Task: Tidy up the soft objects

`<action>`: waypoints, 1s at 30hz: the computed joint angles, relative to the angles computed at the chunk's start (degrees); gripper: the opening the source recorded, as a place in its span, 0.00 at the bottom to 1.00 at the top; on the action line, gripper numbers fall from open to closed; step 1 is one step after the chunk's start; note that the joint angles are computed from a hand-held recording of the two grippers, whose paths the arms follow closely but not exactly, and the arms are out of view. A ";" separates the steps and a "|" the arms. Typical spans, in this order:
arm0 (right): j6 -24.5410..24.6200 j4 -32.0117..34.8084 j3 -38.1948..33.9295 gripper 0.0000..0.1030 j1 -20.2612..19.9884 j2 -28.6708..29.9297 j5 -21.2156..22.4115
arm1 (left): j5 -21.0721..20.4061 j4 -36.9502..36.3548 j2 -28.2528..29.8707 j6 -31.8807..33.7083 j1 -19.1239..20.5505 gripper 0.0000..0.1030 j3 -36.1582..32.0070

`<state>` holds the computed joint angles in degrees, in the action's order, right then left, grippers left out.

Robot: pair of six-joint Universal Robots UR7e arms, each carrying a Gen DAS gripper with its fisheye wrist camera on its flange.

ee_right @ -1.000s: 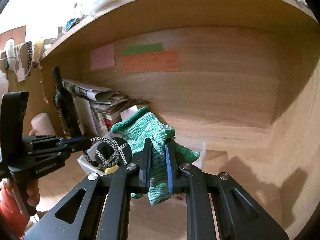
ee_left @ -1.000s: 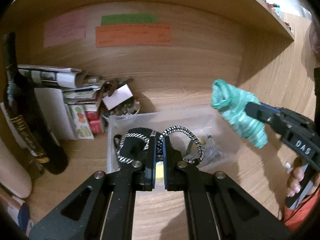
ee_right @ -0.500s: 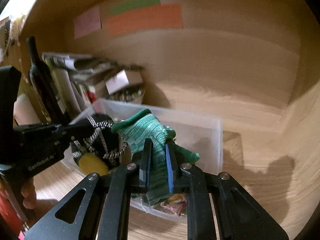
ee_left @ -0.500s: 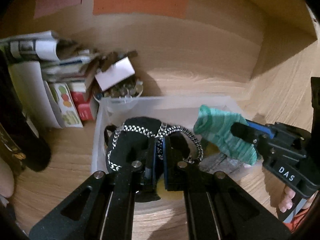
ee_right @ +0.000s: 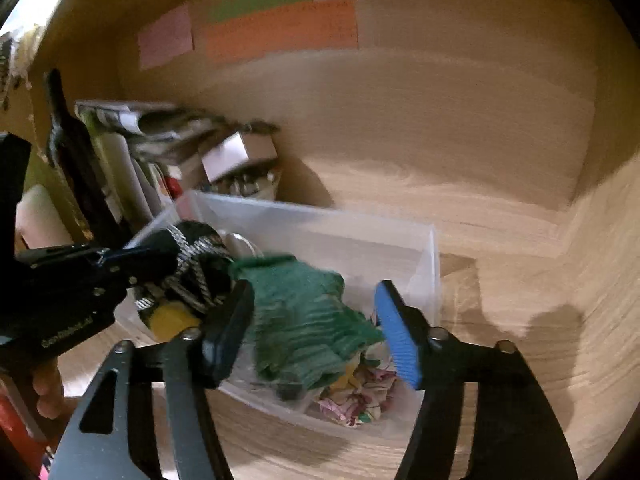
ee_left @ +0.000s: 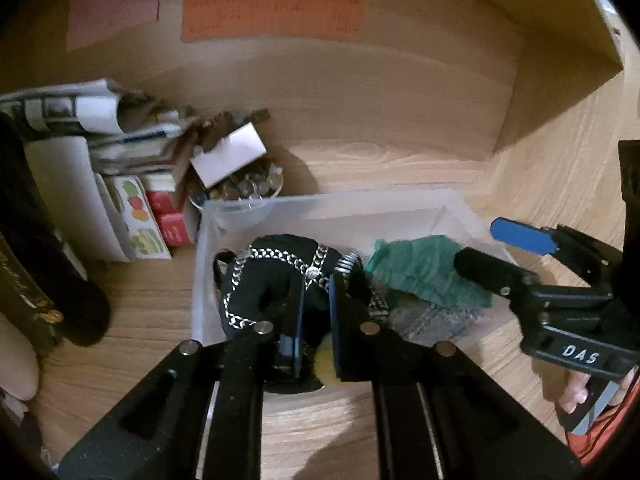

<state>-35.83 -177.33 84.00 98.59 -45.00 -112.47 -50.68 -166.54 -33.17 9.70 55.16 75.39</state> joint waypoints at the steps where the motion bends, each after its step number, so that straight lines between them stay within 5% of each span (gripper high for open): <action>1: -0.11 -0.22 0.35 0.60 0.16 -0.35 0.40 | -0.06 -0.67 -0.53 0.17 -0.21 0.09 0.72; 4: -0.36 -1.85 2.76 0.70 0.58 -2.47 2.42 | 0.05 -2.76 -1.95 0.73 -0.88 0.10 2.68; 17: -3.32 -14.19 12.65 0.86 3.22 -8.62 6.89 | 0.20 -21.60 -7.74 7.70 -5.25 0.55 14.29; 20: -3.21 -17.62 14.83 0.99 3.45 -9.69 8.09 | 0.57 -26.57 -8.67 9.73 -6.28 0.64 16.84; 30: -3.21 -22.66 18.22 1.00 4.07 -11.00 8.02 | 1.51 -36.76 -10.33 13.78 -8.47 0.92 22.11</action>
<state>-39.05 -199.99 102.22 102.66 -55.99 -104.44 -49.17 -203.30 -43.50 23.48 46.69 97.50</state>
